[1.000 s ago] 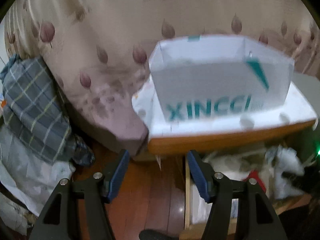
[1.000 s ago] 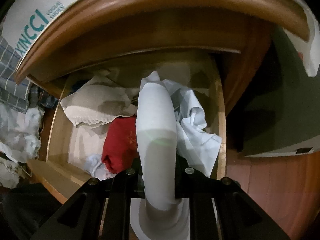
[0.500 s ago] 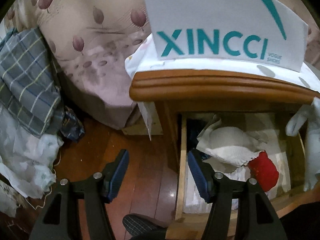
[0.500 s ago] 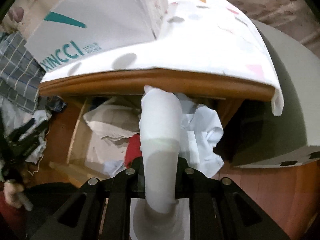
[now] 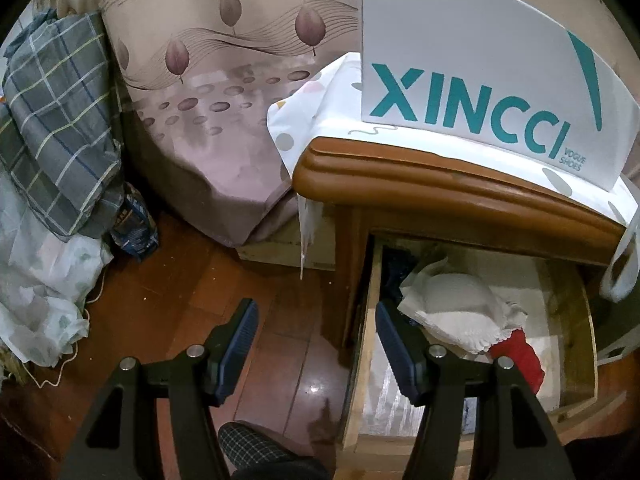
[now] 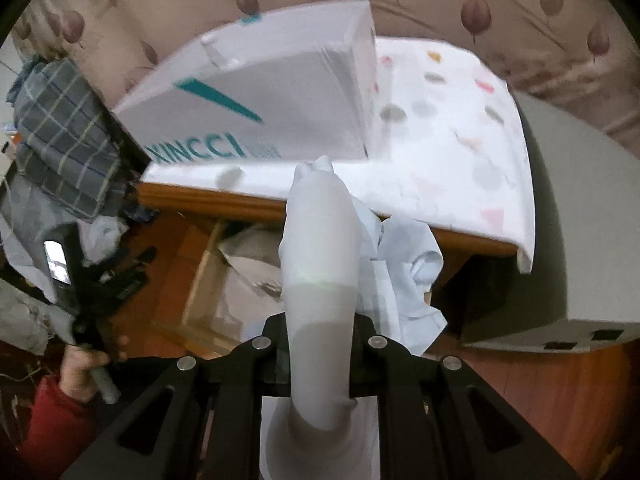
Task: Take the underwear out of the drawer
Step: 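Carry the long white sock into the white box and open the right gripper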
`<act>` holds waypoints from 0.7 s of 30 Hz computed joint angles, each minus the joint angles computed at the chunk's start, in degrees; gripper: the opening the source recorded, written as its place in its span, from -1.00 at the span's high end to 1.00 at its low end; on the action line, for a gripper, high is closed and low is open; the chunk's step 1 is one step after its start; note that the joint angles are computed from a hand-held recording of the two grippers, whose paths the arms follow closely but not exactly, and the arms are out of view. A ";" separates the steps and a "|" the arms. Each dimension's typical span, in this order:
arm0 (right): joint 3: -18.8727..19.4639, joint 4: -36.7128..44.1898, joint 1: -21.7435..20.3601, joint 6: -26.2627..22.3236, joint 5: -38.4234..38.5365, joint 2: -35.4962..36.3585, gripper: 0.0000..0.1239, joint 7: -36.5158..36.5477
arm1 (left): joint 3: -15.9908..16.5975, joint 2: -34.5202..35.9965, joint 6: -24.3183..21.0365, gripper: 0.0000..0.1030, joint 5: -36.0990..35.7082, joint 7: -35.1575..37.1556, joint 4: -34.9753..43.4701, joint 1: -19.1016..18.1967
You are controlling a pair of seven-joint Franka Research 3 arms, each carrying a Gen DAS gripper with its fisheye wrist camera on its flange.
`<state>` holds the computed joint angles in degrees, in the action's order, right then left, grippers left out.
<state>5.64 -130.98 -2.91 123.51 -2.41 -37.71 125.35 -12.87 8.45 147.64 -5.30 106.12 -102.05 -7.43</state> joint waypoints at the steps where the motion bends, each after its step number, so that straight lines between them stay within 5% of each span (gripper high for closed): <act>1: 0.28 1.07 -0.09 -0.23 -0.37 0.17 0.78 0.04 | 0.03 0.10 -0.23 -0.21 0.30 -0.21 0.11 -0.08; 10: 1.05 15.12 -1.45 -0.53 -5.03 5.21 0.78 -0.98 | -0.44 -0.19 -1.25 -0.21 -2.46 2.43 0.14 0.31; 21: -1.10 39.65 -1.21 -1.10 -13.98 24.07 0.78 -1.69 | -0.24 0.52 -3.56 -0.21 -2.40 3.16 1.42 -0.05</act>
<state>4.54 -91.33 -4.12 122.41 -16.39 -13.65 123.66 -13.11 8.97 144.08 -7.70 109.28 -100.63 -7.48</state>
